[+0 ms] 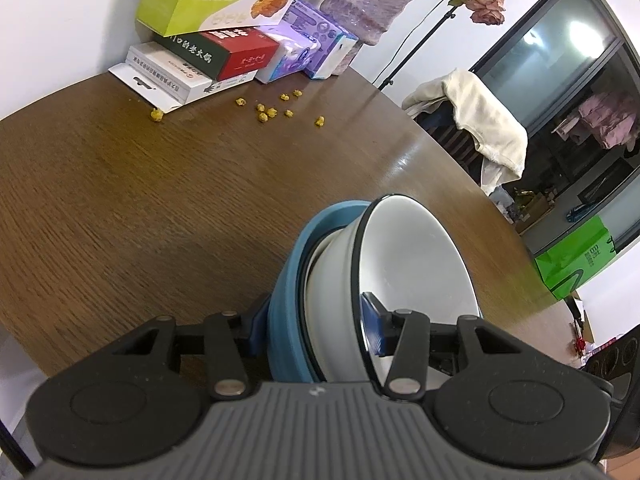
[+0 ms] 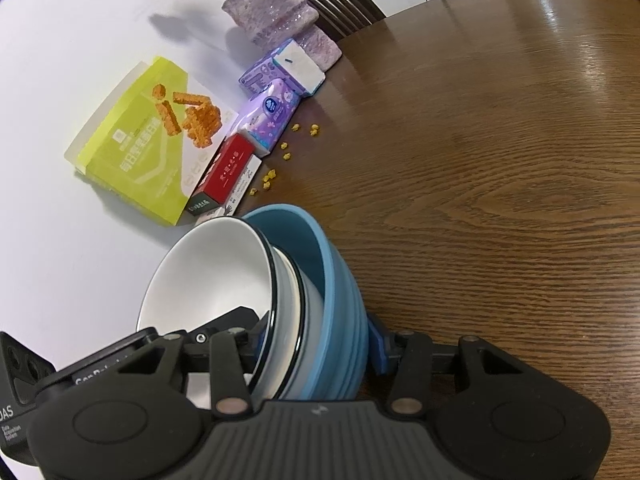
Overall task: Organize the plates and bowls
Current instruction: 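Lift the blue bowl stack with both grippers and carry it toward the white plates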
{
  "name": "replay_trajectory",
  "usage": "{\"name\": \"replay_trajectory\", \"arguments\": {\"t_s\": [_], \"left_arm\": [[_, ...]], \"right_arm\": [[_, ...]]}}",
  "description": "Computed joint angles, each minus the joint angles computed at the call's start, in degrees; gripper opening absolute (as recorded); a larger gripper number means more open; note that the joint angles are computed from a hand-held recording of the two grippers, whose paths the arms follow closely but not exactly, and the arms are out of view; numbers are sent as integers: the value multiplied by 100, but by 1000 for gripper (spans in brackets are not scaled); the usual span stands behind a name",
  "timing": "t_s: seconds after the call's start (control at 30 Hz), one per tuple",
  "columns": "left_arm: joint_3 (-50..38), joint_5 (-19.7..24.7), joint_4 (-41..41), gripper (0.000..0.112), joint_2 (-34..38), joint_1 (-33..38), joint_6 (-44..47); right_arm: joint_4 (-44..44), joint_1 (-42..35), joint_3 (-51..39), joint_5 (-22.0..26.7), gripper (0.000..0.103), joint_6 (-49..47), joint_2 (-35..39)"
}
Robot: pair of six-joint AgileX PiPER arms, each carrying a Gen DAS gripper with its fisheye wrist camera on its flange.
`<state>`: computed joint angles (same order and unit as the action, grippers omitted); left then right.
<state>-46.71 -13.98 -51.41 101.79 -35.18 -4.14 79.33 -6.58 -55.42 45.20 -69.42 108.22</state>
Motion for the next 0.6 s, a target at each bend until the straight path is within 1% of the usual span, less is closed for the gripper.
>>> {"name": "replay_trajectory", "arguments": {"t_s": [0.03, 0.27, 0.6], "left_arm": [[0, 0, 0, 47, 0, 0, 0], [-230, 45, -1099, 47, 31, -138, 1060], [-489, 45, -1928, 47, 107, -264, 1918]], "right_arm": [[-9, -27, 2, 18, 45, 11, -11], [-102, -195, 12, 133, 45, 59, -60], [-114, -450, 88, 289, 45, 13, -144]]}}
